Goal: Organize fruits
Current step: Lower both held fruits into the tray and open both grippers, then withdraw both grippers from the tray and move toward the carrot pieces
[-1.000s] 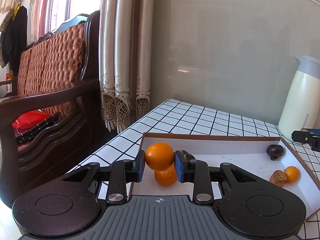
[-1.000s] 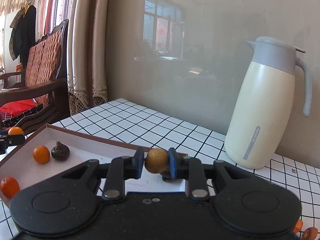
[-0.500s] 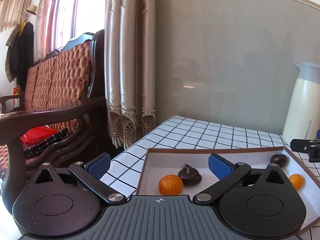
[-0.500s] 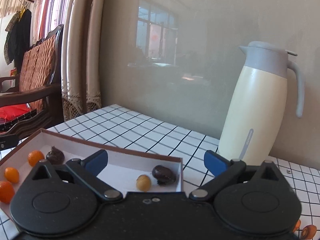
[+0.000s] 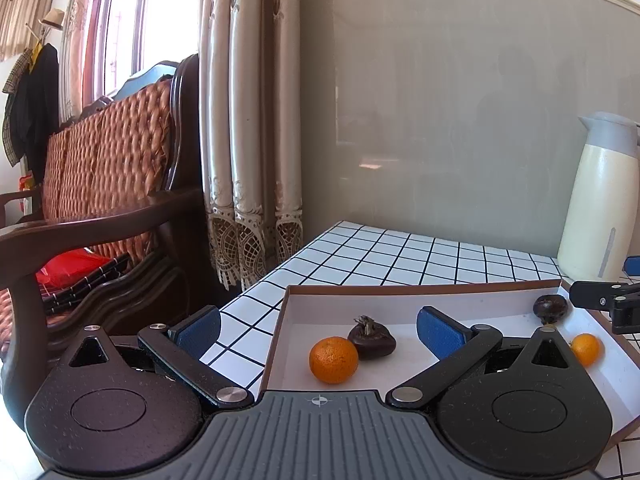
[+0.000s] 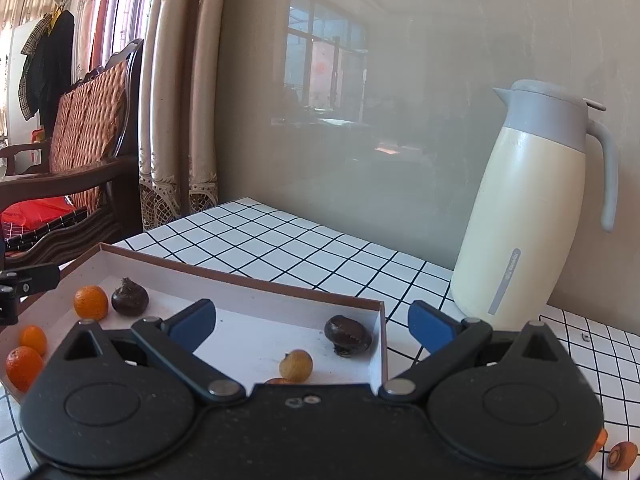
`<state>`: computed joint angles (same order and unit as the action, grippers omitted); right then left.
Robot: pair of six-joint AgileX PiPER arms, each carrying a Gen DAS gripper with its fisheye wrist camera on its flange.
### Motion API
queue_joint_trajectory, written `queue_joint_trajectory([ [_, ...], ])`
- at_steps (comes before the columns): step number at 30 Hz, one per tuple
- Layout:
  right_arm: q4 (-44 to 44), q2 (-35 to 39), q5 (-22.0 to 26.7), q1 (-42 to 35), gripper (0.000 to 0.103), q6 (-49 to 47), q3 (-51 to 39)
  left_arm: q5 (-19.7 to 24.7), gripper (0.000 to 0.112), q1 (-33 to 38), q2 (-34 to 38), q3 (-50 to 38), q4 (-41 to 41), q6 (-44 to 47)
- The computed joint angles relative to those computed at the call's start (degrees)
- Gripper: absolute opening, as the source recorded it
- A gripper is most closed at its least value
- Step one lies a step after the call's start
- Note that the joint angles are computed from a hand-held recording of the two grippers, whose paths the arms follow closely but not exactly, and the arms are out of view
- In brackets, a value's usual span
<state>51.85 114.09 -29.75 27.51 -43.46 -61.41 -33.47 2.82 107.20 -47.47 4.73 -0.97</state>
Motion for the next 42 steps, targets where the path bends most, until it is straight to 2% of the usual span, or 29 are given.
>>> queue_joint_trajectory([
  [7, 0.2, -1.9, -0.7, 1.4, 0.097, 0.2, 2.6, -0.2, 0.103, -0.2, -1.9, 2.5, 1.0, -0.8],
  [11, 0.7, -3.7, -2.7, 2.8, 0.097, 0.3, 5.7, -1.3, 0.103, -0.5, -3.9, 5.2, 1.6, -0.6],
  [19, 0.2, -9.4, -5.8, 5.3, 0.097, 4.2, 13.9, -6.2, 0.103, -1.9, -8.1, 11.4, 1.5, -0.4],
  [21, 0.5, -10.7, -8.7, 6.8, 0.097, 4.6, 16.0, -6.7, 0.103, -2.5, -9.1, 12.7, 0.9, 0.7],
  [24, 2.5, -12.0, -17.2, 10.8, 0.097, 4.2, 19.0, -7.0, 0.103, -3.3, -10.9, 15.0, 0.6, 1.6],
  [28, 3.7, -15.0, -21.3, 13.1, 0.097, 5.6, 22.1, -10.0, 0.103, -3.8, -13.4, 19.0, -0.3, 1.4],
  [34, 2.3, -19.0, -22.8, 12.3, 0.097, 11.6, 28.0, -10.6, 0.103, -4.4, -15.3, 22.3, -1.7, 1.5],
  [39, -1.2, -22.1, -20.9, 9.8, 0.097, 17.8, 33.1, -12.6, 0.103, -7.7, -16.1, 24.1, -4.4, 3.6],
  [42, 1.3, -23.2, -22.9, 10.9, 0.097, 16.9, 35.3, -11.6, 0.103, -8.7, -16.9, 24.5, -0.8, 0.8],
])
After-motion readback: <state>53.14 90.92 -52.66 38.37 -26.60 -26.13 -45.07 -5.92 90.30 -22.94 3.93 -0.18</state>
